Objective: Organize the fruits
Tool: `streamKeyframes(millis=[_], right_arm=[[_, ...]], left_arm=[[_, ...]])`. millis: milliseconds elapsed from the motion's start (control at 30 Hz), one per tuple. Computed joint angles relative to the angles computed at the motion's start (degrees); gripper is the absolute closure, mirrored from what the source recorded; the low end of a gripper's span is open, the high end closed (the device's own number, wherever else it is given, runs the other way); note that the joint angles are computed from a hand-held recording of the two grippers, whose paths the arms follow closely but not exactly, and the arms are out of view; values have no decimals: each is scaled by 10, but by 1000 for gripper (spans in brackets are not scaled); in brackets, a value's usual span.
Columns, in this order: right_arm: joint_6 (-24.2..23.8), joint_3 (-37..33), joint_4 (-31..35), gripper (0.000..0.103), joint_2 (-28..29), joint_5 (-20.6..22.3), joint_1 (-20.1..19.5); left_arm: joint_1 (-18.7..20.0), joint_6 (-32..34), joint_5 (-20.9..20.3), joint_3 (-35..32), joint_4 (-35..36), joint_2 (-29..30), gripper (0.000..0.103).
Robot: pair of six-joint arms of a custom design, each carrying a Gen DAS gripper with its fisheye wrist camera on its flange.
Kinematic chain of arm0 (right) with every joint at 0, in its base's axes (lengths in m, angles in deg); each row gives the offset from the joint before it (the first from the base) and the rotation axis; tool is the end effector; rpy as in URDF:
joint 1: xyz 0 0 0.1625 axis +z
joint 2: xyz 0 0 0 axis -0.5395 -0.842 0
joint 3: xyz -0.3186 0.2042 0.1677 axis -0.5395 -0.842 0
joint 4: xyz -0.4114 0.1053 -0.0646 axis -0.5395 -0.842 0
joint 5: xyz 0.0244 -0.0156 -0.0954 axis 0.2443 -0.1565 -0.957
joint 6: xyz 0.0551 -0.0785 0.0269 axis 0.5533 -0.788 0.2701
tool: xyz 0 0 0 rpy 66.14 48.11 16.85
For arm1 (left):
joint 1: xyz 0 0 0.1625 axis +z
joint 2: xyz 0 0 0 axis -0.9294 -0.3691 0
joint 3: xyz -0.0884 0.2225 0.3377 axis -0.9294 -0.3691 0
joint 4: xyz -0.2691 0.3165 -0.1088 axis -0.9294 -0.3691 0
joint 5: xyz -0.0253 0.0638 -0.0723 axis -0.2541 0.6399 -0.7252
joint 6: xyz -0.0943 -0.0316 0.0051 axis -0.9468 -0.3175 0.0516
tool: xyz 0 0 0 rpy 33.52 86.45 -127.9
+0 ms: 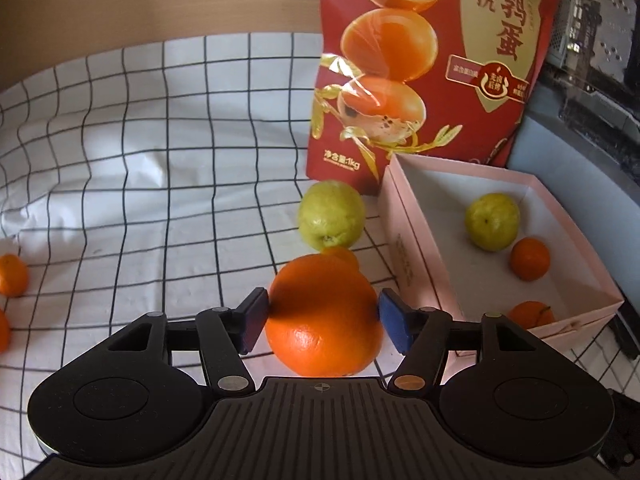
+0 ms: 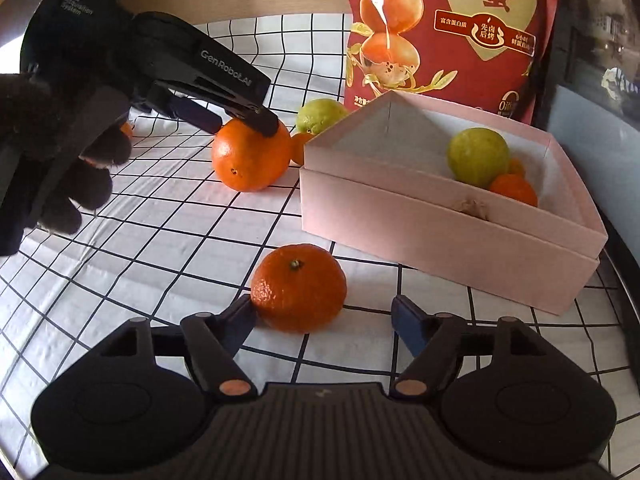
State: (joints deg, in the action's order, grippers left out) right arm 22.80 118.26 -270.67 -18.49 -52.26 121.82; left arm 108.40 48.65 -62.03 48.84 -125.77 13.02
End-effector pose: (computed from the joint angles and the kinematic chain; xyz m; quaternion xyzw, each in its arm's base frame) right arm 0.0779 -0.2954 0.1073 0.0992 -0.8235 0.4197 0.3687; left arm -0.2775 -0.4769 -0.0112 0.3935 0.8652 -0.2412 0.1962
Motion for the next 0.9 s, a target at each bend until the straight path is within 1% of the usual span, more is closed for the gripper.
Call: streamKeyframes(millis=[67, 133, 200, 267, 400, 500, 667, 767, 900], right_arm=[[1, -1, -1, 26, 1, -3, 1], [4, -2, -3, 24, 4, -8, 3], [6, -3, -3, 22, 3, -10, 3], [7, -2, -5, 22, 3, -10, 2], [7, -2, -8, 21, 4, -10, 1], [8, 0, -4, 19, 0, -6, -2], [10, 1, 1, 17, -4, -4, -3], [11, 4, 3, 16, -6, 0, -4], [14, 6, 4, 16, -10, 4, -5]], left_arm=[[-2, -1, 6, -4, -2, 6, 34], [-3, -8, 17, -13, 13, 12, 32], [1, -10, 20, -20, 22, 16, 29], [8, -20, 15, -25, 30, 15, 28], [21, -45, -9, -33, 56, 7, 27], [17, -38, -6, -29, 58, 4, 28], [7, -40, 2, -8, 33, 0, 28], [9, -50, -5, 0, 38, -11, 28], [16, -78, -25, 17, 51, -39, 29]])
